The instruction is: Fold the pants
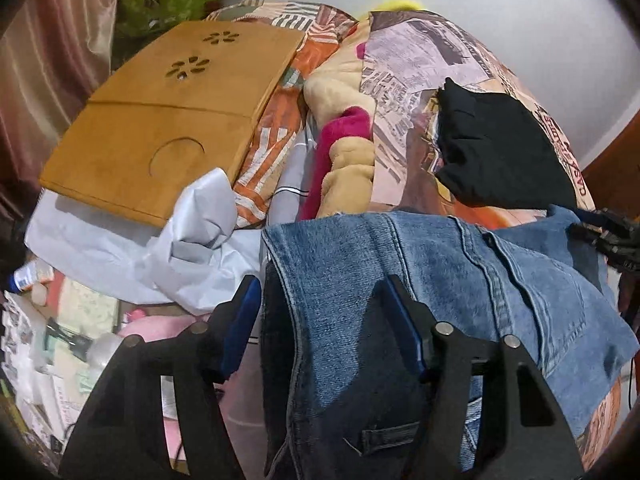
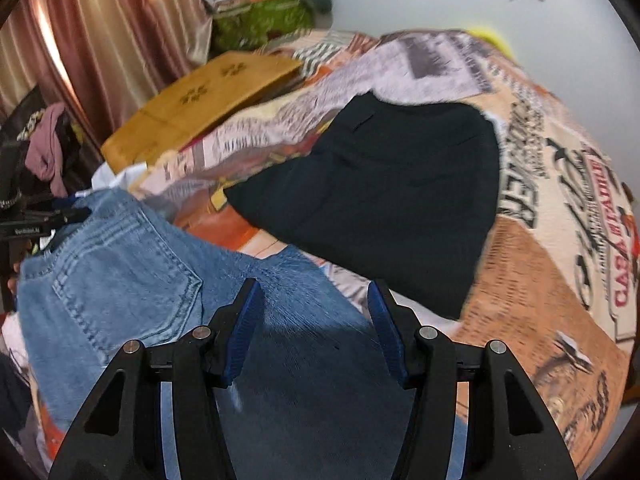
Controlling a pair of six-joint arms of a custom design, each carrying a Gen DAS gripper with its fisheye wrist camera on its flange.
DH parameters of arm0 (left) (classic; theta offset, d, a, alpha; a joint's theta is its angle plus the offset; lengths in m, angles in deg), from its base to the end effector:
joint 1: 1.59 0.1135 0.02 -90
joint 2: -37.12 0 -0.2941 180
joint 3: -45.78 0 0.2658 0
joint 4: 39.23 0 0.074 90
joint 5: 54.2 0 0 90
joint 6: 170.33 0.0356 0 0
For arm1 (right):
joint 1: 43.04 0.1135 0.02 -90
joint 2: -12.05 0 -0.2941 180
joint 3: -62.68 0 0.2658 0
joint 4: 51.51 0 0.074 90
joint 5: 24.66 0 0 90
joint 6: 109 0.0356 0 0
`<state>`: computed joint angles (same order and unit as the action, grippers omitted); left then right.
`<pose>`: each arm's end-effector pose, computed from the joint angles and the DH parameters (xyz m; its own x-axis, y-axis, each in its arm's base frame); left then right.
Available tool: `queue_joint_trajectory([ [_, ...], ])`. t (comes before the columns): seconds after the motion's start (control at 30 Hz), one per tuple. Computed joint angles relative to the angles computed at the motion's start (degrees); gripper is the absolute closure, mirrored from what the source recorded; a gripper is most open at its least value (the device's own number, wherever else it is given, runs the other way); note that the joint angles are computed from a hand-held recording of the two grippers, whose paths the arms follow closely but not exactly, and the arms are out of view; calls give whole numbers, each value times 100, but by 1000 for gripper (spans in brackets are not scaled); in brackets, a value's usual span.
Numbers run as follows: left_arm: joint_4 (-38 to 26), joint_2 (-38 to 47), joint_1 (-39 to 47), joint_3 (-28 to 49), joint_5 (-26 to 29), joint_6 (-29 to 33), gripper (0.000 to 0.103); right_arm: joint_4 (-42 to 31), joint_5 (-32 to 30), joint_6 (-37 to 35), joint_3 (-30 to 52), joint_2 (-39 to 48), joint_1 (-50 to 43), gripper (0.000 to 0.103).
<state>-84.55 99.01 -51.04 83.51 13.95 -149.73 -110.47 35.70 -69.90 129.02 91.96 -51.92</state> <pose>0.1150 -0.1141 0.1639 -0.7950 -0.4072 -0.4496 -0.3516 0.9133 -0.2055 0.2580 -0.0225 0.2406 -0.5847 -0.5913 -0.5554 -0.7393 0.6703 0.0645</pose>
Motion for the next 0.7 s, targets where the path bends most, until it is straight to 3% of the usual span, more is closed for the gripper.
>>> queue_joint_trajectory([
  [0.07,344,-73,165,-179,182,110,49,101,77,63,-44,126,148,52],
  [0.17,631,-333,246,-358,381,185,67,163,36,116,-81,216,237,50],
  [0.43,-388,-152,-662,289,-543,-523,100,407,-227,-194,-541,-476,50,82],
  [0.53,-1186,80,-1136,711,-1160,-1029,100,689,-430,-330,-809,-945,-61,93],
  [0.7,-2086,355,-1490,1287,-1678,-1261,100,970,-614,-154,-827,-1145,-211,95],
])
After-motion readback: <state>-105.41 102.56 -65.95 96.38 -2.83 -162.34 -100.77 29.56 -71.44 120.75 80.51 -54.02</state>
